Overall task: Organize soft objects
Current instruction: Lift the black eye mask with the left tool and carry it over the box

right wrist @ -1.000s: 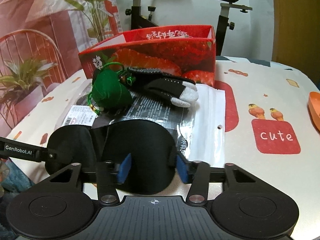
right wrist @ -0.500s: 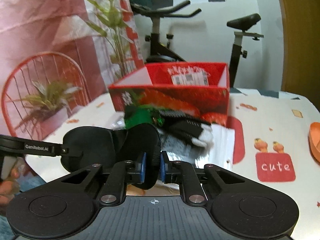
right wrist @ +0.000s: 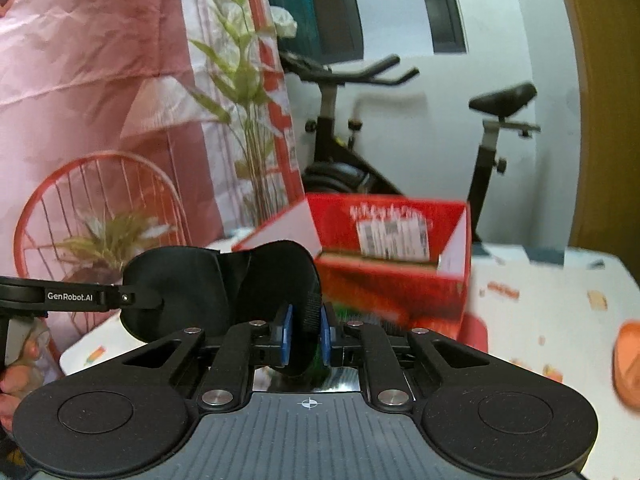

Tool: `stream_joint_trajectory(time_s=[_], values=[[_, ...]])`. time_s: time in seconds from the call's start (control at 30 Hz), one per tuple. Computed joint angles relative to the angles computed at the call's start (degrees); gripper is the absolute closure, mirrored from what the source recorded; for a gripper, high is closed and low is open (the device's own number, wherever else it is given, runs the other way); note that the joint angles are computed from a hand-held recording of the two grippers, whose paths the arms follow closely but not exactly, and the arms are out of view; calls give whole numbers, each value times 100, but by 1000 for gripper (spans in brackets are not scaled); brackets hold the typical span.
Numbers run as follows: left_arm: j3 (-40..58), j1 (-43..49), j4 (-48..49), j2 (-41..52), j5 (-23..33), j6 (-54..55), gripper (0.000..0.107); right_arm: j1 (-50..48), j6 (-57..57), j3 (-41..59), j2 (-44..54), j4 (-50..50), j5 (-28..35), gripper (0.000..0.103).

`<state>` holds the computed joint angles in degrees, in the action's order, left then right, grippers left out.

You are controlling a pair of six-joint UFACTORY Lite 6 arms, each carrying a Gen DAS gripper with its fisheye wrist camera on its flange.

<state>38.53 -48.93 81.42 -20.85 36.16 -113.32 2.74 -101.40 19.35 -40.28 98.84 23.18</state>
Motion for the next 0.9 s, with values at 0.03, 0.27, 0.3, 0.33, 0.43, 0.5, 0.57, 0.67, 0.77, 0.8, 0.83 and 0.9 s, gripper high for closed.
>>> stream_joint_trajectory(time_s=[0.03, 0.27, 0.3, 0.33, 0.43, 0.5, 0.57, 0.67, 0.77, 0.8, 0.83, 0.9], values=[[264, 200, 109, 198, -146, 135, 82, 26, -339, 172, 186, 306, -10, 90], [2519, 1268, -91, 2104, -1052, 1381, 82, 125, -2628, 1738, 2094, 2377, 86, 90], [2780, 1317, -131, 2336, -1072, 1546, 82, 98, -2709, 1989, 2379, 2448, 113, 90], [2990, 1375, -161, 2539, -1102, 1670, 82, 98, -2749, 2318, 2725, 2506, 95, 90], [3852, 1627, -708, 3354, -1339, 2474, 82, 43, -2537, 3255, 3678, 2333, 19, 90], [4467, 1780, -1210, 3978, -1481, 3236, 82, 31, -2342, 3819, 4265, 2160, -98, 90], [5105, 1906, -2161, 4578, -1484, 4263, 82, -2, -1892, 4343, 4811, 1844, -198, 91], [5976, 2194, -3960, 5377, -1611, 5793, 82, -13, -989, 4997, 5578, 1335, -334, 91], [6877, 2341, -5201, 6088, -1401, 7095, 82, 34, -607, 5421, 6182, 1083, -495, 92], [7111, 2376, -5463, 6262, -1312, 7435, 82, 32, -253, 5633, 6397, 774, -543, 92], [7465, 2416, -5813, 6498, -1155, 7866, 82, 40, 191, 5838, 6601, 393, -601, 92], [8201, 2492, -6410, 6970, -786, 8559, 82, 35, 1390, 6295, 6970, -724, -618, 92]])
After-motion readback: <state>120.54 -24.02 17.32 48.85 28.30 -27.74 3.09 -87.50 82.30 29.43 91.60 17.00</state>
